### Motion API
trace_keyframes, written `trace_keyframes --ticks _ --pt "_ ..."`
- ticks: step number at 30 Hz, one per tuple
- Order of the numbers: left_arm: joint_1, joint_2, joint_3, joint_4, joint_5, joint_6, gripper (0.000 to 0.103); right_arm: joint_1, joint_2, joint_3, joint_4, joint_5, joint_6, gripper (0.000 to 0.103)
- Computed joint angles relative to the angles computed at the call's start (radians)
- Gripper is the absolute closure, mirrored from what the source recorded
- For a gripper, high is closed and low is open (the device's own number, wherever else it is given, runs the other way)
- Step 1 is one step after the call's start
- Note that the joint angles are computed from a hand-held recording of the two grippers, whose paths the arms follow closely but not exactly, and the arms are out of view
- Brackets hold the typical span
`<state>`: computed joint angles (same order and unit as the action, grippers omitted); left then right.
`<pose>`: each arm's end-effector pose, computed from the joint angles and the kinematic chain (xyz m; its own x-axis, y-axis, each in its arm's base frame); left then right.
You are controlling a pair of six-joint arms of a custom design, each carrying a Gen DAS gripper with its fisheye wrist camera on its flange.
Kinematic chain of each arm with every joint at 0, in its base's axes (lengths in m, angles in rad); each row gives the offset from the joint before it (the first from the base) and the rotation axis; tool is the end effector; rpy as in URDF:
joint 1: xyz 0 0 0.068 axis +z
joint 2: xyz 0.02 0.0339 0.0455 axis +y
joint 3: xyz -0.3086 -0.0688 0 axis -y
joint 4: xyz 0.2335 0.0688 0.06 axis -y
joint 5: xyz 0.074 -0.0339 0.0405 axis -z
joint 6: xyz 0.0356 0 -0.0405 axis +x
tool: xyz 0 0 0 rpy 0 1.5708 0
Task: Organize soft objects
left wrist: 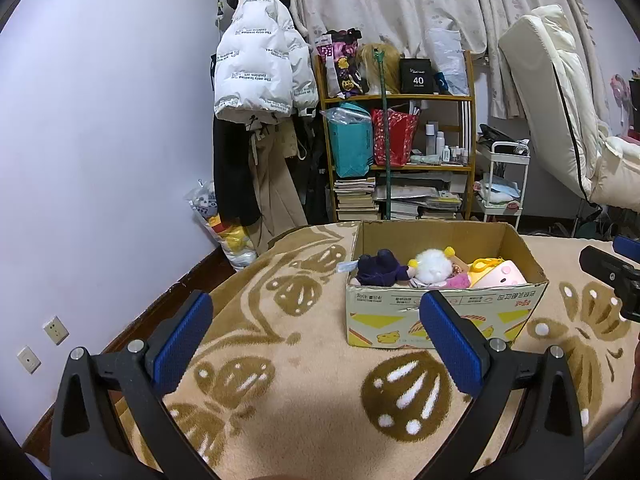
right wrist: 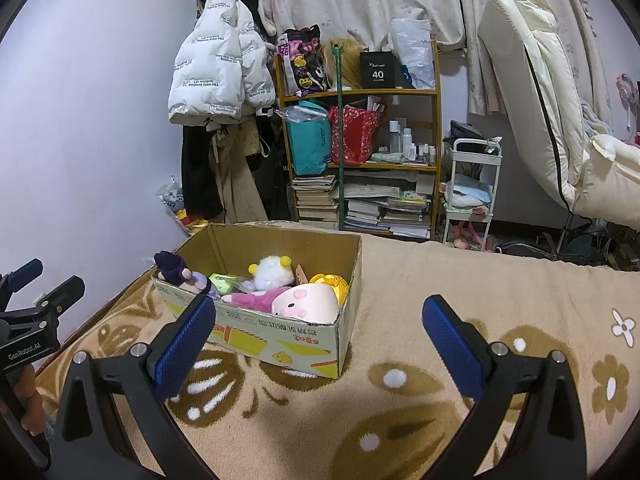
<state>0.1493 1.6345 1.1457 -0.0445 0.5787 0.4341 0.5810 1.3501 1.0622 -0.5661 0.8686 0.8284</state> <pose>0.3622 0.0348 0.3120 -0.3126 0.3091 -0.8982 0.5210 0.8464 0.1099 0.2298 0.1184 0.3327 -0.3784 0.3209 -0.8682 0.5081 0.8560 0.0950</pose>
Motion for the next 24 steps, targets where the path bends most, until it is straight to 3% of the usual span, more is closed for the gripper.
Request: trace_keyframes --ticks 24 --pt "-0.002 0.006 0.002 -0.008 -0.002 0.003 0.001 -0.004 -0.014 -0.010 0.000 0.011 0.003 0.000"
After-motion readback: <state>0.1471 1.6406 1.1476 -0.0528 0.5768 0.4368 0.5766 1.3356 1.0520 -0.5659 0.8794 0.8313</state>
